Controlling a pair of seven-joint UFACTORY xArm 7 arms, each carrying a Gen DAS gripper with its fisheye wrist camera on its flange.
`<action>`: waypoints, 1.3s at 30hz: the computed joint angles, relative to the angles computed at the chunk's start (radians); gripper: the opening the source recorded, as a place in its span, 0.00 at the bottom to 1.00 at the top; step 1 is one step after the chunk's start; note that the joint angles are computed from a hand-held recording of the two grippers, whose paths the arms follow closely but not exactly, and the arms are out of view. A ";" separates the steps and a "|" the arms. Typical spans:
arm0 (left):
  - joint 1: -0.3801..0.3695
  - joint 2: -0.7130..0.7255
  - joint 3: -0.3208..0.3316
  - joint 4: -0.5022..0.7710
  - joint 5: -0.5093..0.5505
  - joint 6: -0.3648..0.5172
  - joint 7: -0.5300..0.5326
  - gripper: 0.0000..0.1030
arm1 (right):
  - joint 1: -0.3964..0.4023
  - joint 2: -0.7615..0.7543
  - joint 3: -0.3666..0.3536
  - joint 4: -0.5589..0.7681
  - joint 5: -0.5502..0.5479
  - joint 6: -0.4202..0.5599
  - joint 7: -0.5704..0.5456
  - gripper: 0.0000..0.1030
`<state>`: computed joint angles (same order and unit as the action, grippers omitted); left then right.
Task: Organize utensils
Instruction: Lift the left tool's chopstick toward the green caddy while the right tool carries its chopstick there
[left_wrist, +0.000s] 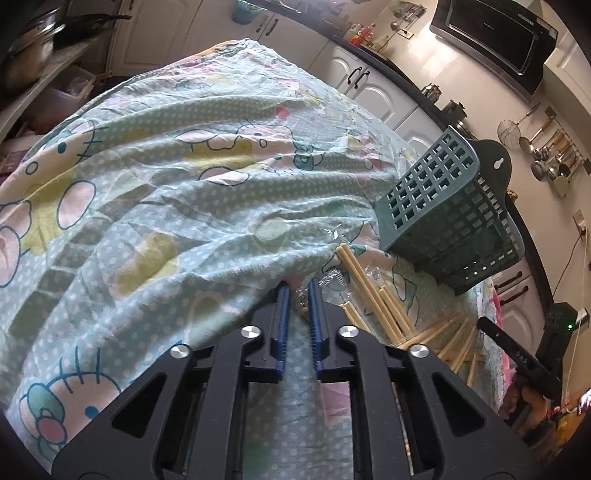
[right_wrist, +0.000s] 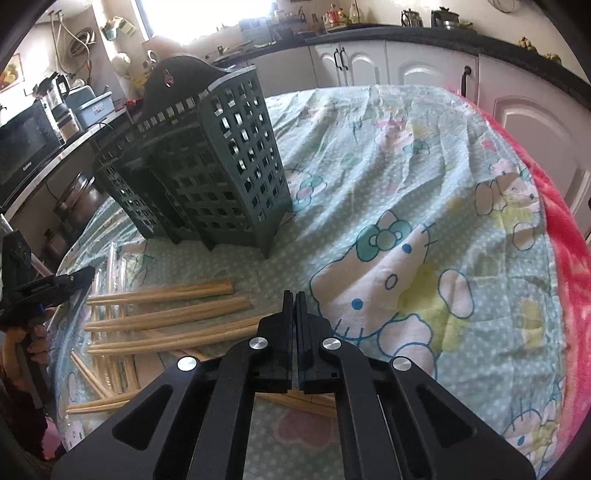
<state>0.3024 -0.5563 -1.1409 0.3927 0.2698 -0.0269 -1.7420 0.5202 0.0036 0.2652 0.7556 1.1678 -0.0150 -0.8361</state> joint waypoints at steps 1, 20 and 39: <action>-0.008 0.001 0.008 0.000 0.000 0.005 0.003 0.03 | 0.003 -0.011 0.003 -0.006 -0.001 -0.012 -0.005 0.02; -0.371 -0.208 0.311 -0.035 0.085 0.331 0.005 0.02 | 0.173 -0.212 -0.085 -0.058 -0.141 -0.082 0.054 0.01; -0.504 -0.328 0.392 0.099 0.193 0.517 0.065 0.01 | 0.159 -0.336 0.038 -0.045 -0.516 -0.029 0.334 0.01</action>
<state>-0.2020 -0.8847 -0.7490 0.4916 0.4627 0.4901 -1.6770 0.6793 -0.3328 0.3028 0.7101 0.6514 -0.0441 -0.5020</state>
